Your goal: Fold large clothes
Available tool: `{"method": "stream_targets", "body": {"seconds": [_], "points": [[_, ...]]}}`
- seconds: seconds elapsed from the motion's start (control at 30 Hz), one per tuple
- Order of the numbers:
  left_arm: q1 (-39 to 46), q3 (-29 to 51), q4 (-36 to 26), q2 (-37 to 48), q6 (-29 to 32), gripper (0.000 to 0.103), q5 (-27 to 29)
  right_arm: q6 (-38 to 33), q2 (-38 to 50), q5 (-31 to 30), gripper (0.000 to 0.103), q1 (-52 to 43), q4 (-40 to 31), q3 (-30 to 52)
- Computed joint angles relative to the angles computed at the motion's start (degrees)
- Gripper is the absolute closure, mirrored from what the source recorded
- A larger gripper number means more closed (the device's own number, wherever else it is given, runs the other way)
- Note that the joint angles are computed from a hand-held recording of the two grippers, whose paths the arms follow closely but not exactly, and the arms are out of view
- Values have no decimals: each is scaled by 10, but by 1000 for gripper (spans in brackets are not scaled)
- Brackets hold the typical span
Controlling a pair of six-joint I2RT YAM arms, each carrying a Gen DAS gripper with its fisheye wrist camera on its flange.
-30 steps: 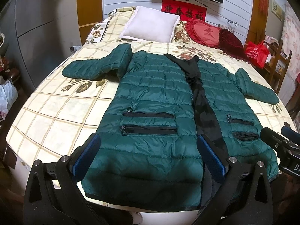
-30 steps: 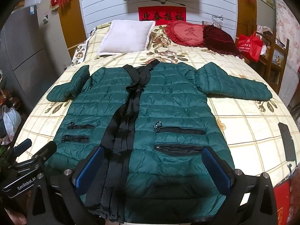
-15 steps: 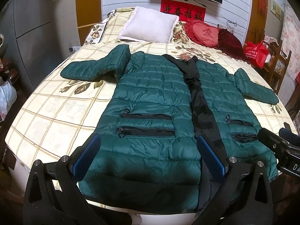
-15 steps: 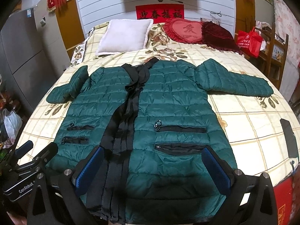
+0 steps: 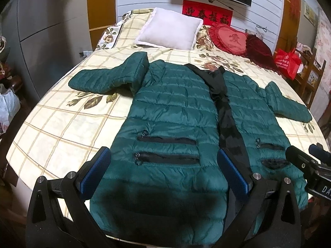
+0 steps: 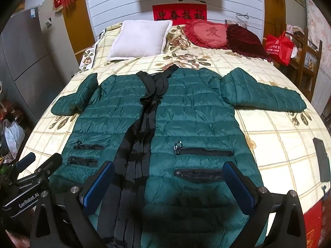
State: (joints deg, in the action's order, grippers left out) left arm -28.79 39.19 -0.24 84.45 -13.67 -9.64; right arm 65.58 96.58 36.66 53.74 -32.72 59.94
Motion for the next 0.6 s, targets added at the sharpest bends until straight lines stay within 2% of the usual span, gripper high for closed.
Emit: {"method": "stream_targets", "body": {"seconds": [0.27, 0.6], "points": [[23, 44, 0, 44, 11, 0, 8, -60, 28, -21, 0, -36, 29, 26], [54, 96, -1, 95, 22, 0, 18, -103, 73, -37, 0, -70, 32, 77]]}}
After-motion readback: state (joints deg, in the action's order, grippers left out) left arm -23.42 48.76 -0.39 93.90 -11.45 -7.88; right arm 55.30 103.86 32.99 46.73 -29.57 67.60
